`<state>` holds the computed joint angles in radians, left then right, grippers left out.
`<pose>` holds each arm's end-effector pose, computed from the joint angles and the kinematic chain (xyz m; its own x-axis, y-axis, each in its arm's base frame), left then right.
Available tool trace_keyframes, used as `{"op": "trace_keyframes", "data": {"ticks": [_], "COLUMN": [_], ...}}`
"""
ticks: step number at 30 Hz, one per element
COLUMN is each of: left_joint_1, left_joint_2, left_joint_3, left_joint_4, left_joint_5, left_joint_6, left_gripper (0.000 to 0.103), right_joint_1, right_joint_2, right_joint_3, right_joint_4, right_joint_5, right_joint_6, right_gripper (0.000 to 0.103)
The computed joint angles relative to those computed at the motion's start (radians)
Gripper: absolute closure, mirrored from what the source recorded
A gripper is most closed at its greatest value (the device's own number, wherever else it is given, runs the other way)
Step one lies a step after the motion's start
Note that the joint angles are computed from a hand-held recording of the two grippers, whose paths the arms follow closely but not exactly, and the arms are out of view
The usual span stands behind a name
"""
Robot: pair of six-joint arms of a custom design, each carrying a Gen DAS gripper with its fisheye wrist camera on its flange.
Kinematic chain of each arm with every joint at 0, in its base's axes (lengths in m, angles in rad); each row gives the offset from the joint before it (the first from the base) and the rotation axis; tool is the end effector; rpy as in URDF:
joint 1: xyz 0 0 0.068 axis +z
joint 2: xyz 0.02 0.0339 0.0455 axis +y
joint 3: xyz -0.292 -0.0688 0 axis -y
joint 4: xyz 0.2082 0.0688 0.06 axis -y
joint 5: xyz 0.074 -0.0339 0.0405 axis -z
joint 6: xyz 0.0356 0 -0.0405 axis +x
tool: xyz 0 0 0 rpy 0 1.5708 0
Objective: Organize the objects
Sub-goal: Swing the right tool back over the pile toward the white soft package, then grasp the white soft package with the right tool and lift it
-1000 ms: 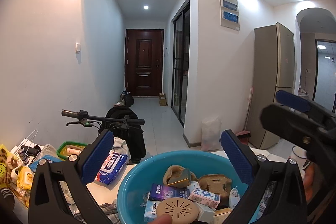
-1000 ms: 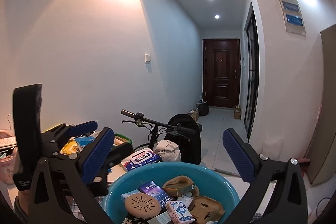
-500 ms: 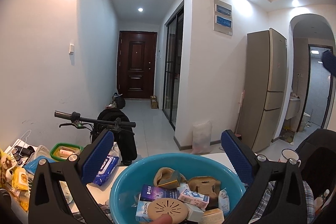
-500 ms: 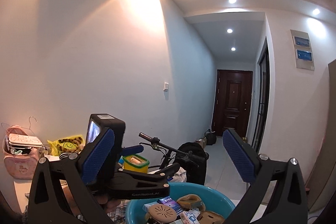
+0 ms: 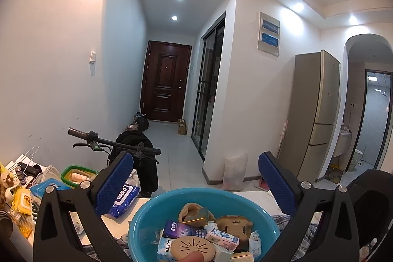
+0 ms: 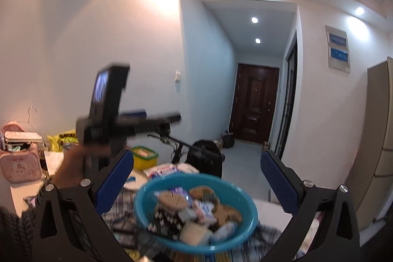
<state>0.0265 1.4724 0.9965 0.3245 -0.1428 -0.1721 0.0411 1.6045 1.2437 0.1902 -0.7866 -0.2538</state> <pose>0.3116 0.0133 0.3456 -0.1200 -0.1727 -0.9776 -0.1902 0.9705 -0.1481 0.3422 0.0393 0.3711 0.0181 -0.1767 -0.9841 -0.7454 0.6536 -0.1311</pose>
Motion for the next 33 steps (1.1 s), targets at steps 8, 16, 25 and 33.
{"op": "trace_keyframes", "data": {"ticks": [8, 16, 25, 33], "left_joint_1": [-0.042, -0.099, -0.127, -0.092], "left_joint_2": [-0.026, -0.01, -0.037, -0.071], "left_joint_3": [-0.005, 0.013, -0.011, -0.026], "left_joint_4": [-0.007, -0.03, -0.01, -0.016], "left_joint_5": [-0.052, -0.113, -0.125, -0.1], "left_joint_6": [0.033, 0.09, 0.121, 0.091], "left_gripper": [0.0, 0.0, 0.0, 0.0], "right_joint_1": [-0.096, -0.041, -0.063, -0.002], "right_joint_2": [0.234, 0.439, 0.637, 0.613], "right_joint_3": [0.054, 0.132, 0.399, 0.345], "right_joint_4": [-0.175, -0.356, -0.624, -0.582], "right_joint_5": [-0.004, 0.22, 0.276, 0.421], "right_joint_6": [-0.098, -0.259, -0.212, -0.273], "right_gripper": [0.0, 0.0, 0.0, 0.017]}}
